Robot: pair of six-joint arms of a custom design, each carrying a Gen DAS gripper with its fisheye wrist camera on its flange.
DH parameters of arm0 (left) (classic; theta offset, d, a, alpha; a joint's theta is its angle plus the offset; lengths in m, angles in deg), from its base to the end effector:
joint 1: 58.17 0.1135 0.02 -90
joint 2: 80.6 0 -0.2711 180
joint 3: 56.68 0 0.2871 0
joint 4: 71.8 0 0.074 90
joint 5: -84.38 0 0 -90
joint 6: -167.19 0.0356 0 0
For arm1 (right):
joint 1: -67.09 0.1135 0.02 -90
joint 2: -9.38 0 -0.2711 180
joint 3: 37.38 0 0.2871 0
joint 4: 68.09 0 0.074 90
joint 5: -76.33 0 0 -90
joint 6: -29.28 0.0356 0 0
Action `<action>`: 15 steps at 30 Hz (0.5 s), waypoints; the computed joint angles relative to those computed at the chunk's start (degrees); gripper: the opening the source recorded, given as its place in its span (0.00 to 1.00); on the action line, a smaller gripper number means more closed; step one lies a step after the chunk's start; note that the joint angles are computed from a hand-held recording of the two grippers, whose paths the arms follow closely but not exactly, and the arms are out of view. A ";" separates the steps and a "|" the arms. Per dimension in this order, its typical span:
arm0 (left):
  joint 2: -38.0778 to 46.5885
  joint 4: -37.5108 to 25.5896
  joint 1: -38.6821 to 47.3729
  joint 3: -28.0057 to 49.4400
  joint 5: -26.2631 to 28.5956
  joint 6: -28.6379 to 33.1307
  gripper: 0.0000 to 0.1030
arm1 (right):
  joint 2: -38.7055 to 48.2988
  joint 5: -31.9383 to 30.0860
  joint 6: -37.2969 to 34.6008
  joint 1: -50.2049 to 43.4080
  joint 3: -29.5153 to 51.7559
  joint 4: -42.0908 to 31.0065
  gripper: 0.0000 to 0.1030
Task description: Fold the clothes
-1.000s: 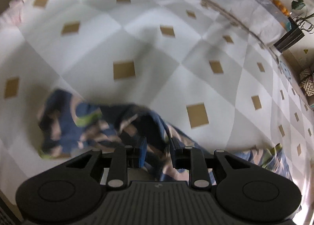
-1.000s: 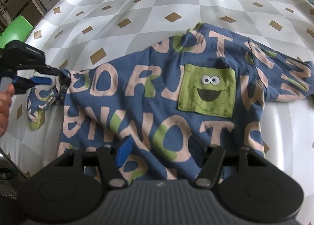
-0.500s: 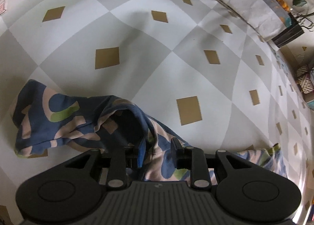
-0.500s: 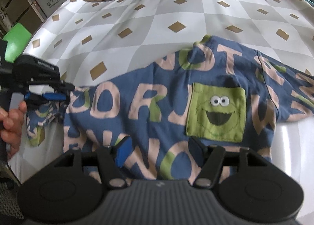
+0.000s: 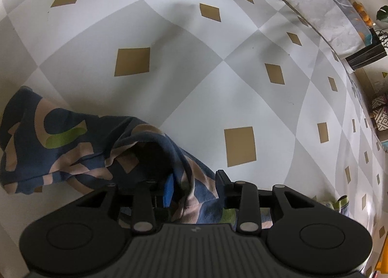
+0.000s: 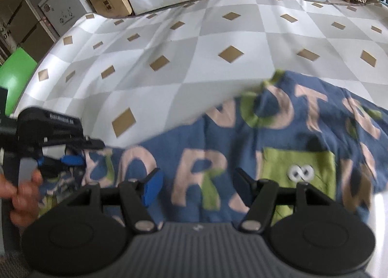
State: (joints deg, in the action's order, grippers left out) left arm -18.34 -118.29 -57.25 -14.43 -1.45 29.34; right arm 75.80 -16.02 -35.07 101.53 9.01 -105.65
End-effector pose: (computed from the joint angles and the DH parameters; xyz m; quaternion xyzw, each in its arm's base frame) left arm 0.2073 0.0007 0.1548 -0.3972 0.8942 -0.1137 0.1725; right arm 0.1971 0.1369 0.1711 -0.0793 0.9568 0.1567 0.2317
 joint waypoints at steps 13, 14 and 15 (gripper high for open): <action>-1.09 0.39 -1.59 -0.93 -2.45 -1.76 0.22 | 15.43 0.54 12.76 1.38 4.46 11.98 0.61; -0.98 0.30 -1.89 -0.81 -2.72 -1.61 0.22 | 16.30 1.20 13.97 1.68 4.77 12.27 0.62; -0.91 0.20 -2.22 -0.71 -2.98 -1.59 0.22 | 17.26 2.07 14.88 2.09 5.22 12.25 0.62</action>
State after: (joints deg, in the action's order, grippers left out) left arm -19.25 -118.09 -59.47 -15.14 -4.43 27.75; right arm 93.06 -13.95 -20.19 103.62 14.22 -93.41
